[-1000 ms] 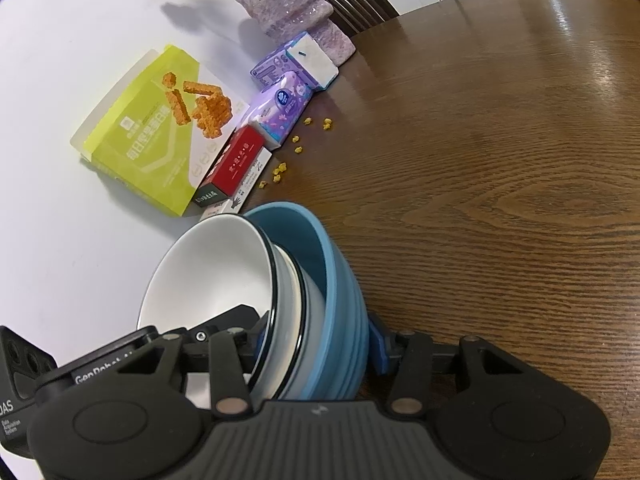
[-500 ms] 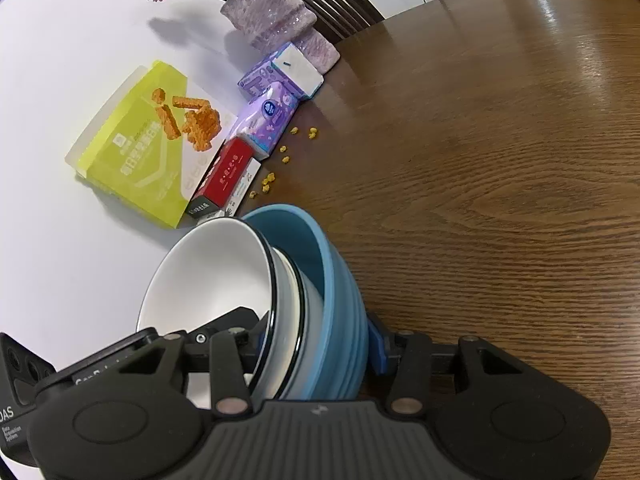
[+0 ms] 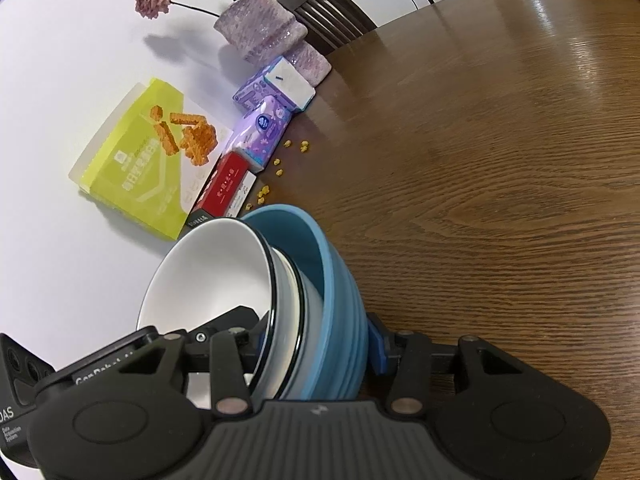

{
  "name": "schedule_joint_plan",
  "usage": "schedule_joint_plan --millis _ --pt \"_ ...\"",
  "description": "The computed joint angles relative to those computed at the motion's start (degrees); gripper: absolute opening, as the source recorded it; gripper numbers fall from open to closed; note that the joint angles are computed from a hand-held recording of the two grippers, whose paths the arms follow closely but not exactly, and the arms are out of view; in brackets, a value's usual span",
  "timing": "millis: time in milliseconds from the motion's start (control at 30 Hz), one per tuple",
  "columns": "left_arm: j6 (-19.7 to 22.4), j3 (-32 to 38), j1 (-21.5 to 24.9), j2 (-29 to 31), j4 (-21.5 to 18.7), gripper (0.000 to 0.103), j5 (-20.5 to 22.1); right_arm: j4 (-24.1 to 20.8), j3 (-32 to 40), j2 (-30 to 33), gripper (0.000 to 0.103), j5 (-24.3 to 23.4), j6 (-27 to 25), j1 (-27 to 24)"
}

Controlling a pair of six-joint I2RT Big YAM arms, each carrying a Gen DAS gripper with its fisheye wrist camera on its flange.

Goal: Organize plates and bowls
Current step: 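Lift the blue bowl stack with both grippers and carry it toward the white plates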

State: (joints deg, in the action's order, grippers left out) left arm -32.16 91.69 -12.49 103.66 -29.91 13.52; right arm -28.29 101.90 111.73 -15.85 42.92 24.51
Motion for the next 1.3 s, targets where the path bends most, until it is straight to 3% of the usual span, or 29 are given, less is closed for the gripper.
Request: schedule_joint_plan --millis 1300 --pt "-0.78 2.16 -6.76 -1.16 -1.16 0.048 -3.71 5.16 -13.0 -10.5 0.045 0.43 0.69 -3.81"
